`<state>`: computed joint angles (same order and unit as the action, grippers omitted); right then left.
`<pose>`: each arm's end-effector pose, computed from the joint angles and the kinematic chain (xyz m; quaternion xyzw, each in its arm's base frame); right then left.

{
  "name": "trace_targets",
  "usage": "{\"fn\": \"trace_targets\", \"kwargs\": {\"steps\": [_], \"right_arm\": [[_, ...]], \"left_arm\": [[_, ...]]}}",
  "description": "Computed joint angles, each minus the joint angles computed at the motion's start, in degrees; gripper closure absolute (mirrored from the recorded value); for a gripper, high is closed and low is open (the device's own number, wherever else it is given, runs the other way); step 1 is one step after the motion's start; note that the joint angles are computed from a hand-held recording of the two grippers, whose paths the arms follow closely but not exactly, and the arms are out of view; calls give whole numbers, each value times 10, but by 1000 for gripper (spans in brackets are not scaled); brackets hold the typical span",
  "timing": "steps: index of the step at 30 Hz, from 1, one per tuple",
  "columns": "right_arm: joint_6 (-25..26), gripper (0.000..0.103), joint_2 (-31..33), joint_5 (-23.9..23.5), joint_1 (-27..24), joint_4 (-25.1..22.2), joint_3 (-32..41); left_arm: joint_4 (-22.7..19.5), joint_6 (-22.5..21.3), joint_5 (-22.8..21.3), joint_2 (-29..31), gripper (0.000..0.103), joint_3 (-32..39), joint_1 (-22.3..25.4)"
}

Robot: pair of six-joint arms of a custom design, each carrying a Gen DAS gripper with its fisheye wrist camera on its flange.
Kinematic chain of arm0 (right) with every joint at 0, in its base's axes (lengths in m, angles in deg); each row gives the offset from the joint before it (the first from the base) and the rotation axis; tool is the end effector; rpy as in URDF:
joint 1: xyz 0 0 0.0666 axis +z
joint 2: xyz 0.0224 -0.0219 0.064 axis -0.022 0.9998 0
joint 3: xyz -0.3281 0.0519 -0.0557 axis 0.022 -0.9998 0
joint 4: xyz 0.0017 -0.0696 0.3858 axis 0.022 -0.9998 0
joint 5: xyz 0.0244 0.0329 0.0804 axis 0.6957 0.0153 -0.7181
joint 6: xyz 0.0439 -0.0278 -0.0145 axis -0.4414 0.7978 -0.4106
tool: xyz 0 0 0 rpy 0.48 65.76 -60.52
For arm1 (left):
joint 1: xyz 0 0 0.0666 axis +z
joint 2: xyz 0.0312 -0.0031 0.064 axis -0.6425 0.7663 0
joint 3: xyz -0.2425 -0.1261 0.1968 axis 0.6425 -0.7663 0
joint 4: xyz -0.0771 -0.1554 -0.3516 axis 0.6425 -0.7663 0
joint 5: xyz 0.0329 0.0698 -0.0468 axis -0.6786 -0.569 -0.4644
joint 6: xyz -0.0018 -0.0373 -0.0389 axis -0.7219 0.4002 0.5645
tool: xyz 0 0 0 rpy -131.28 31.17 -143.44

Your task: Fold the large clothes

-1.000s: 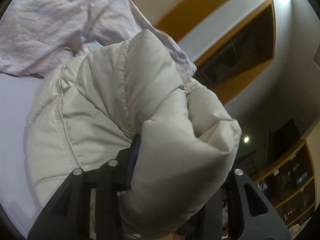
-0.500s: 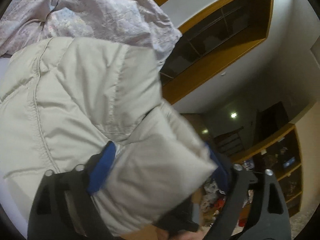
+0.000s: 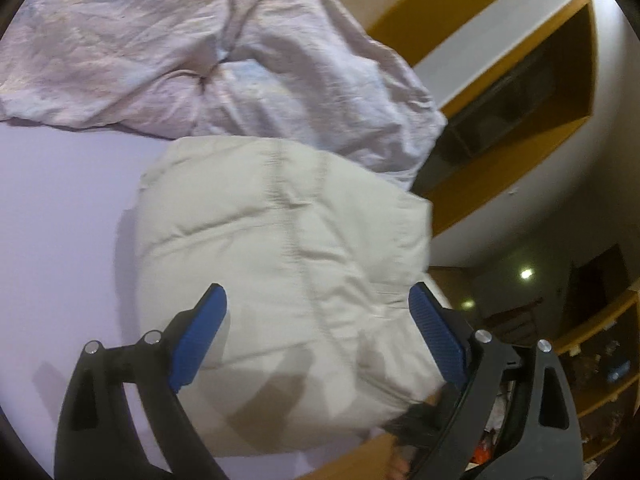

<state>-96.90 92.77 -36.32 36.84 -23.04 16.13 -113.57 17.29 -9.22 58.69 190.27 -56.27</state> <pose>0.3361 0.2492 0.4596 0.2162 0.9201 0.1231 0.3025 0.4654 -0.1609 0.5048 0.1635 0.8580 -0.4047 0.2707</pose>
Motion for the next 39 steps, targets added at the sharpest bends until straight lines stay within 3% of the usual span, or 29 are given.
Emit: {"fn": "trace_targets", "kwargs": {"steps": [9,12,16,19,22,25,29,36,39], "right_arm": [[-23,55,-1,23,-6,-34,22],[-56,48,-16,59,-13,-75,26],[-91,48,-55,118,-33,-129,33],[-66,48,-64,158,-47,-133,70],[-15,48,-52,178,-45,-105,112],[67,48,-25,150,-55,-56,158],[125,48,37,104,-37,-49,240],[132,49,100,14,-54,-21,276],[132,49,114,5,-55,-19,289]], "left_arm": [[-27,-36,-72,27,11,14,-7],[-37,-48,-87,39,11,21,-12],[-39,-58,-99,45,11,21,-18],[-38,-59,-96,50,11,22,-22],[-38,-58,-96,56,11,24,-28],[-37,-56,-100,58,11,24,-36],[-39,-60,-114,60,9,26,-48],[-41,-67,-127,63,9,30,-57],[-43,-69,-129,65,9,32,-58]]}}
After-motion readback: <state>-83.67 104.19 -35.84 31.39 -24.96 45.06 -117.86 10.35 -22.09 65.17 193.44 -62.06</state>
